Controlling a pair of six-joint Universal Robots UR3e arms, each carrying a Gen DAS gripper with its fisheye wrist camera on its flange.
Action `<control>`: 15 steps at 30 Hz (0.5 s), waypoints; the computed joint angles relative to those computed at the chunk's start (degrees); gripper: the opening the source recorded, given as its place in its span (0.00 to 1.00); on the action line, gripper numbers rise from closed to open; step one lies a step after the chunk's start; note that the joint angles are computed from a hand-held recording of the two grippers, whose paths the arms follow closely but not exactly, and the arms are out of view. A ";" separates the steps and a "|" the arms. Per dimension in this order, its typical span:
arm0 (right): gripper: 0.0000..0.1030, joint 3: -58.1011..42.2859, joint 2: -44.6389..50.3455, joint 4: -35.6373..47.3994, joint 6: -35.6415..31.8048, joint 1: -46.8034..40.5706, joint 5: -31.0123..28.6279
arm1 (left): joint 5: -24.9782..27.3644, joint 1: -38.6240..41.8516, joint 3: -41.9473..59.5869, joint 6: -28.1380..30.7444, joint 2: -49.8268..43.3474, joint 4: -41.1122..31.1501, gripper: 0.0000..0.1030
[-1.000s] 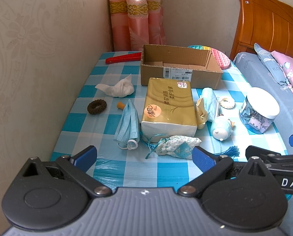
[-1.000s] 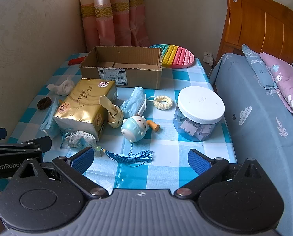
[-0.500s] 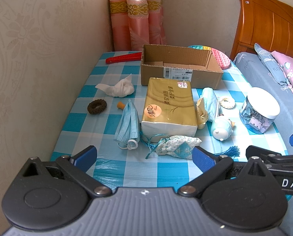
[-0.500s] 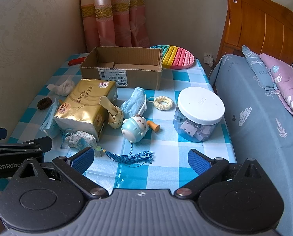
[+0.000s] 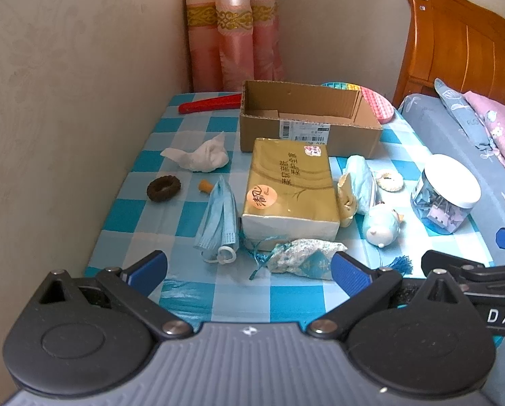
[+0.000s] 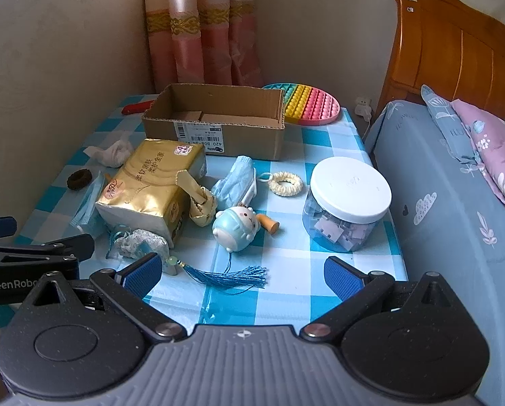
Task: Organize soft objects
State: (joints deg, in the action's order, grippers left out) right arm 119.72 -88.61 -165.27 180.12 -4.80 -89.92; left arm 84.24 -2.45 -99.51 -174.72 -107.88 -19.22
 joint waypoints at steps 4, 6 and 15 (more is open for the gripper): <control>1.00 -0.16 0.63 -1.07 -0.77 0.25 0.11 | -0.35 0.15 -0.07 0.29 -0.82 1.57 0.99; 1.00 -0.21 1.02 -1.89 -1.44 0.53 -0.11 | -1.07 0.53 -0.79 0.59 -0.98 2.95 0.99; 1.00 2.28 2.10 -9.00 -6.43 -0.95 2.88 | -3.33 2.95 -5.80 3.81 -2.24 11.68 0.99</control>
